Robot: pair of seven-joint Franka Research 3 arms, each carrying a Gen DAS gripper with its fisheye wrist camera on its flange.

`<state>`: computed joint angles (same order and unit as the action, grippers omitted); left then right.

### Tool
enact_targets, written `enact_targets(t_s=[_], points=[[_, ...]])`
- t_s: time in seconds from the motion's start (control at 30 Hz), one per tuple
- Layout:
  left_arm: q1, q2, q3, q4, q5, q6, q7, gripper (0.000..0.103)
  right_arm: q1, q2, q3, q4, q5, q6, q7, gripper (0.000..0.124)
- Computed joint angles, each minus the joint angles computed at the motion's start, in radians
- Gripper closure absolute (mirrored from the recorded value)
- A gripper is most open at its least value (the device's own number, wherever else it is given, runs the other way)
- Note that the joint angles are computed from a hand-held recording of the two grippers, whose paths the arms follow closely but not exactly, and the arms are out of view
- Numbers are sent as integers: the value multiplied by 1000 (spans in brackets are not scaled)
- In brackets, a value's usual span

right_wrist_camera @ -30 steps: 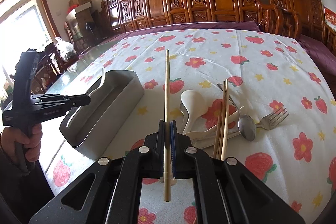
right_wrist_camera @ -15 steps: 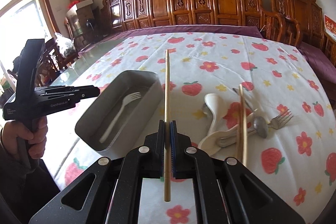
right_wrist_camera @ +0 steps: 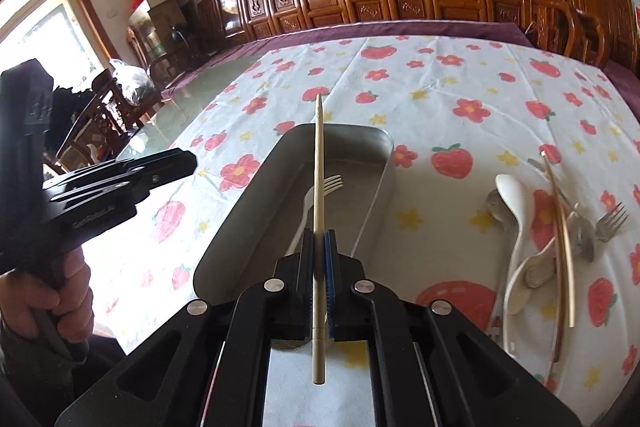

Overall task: Organize utensils
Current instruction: 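Lower the wooden chopstick into the metal tray and open the right tool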

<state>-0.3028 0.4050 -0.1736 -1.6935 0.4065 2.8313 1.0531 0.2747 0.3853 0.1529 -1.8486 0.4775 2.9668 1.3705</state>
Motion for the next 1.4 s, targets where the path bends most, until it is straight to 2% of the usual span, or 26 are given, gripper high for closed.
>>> enact_targets(t_s=[0.33,0.47,0.67,0.77,0.83,0.97,1.03,1.13,1.2,1.3,1.4], points=[[20,-13,-1,-15,-27,23,-6,88,57,124,-51,155,-56,-90,178,118],[22,-14,-2,-17,-29,24,-5,88,61,156,-50,192,-80,-109,206,116],[12,-8,-1,-4,-22,10,-5,88,-6,133,28,147,-25,-41,86,114],[3,-2,-3,4,-18,13,-11,87,-13,75,17,72,-22,20,42,114],[-10,1,1,11,-7,22,-23,75,-33,22,17,4,-14,60,5,114],[-30,12,-7,28,5,37,-25,59,-16,-76,-62,-117,-65,115,8,114],[-38,17,-10,31,7,49,-25,48,17,-109,-130,-164,-124,135,42,114],[-57,33,-10,51,12,48,-26,48,73,-155,-253,-244,-245,159,120,114],[-69,45,-10,64,13,47,-31,47,85,-167,-298,-277,-303,170,161,114],[-77,64,-20,83,1,44,-26,47,86,-164,-342,-306,-368,172,209,114],[-86,79,-25,96,-7,42,-22,47,24,-140,-304,-307,-366,165,194,112]])
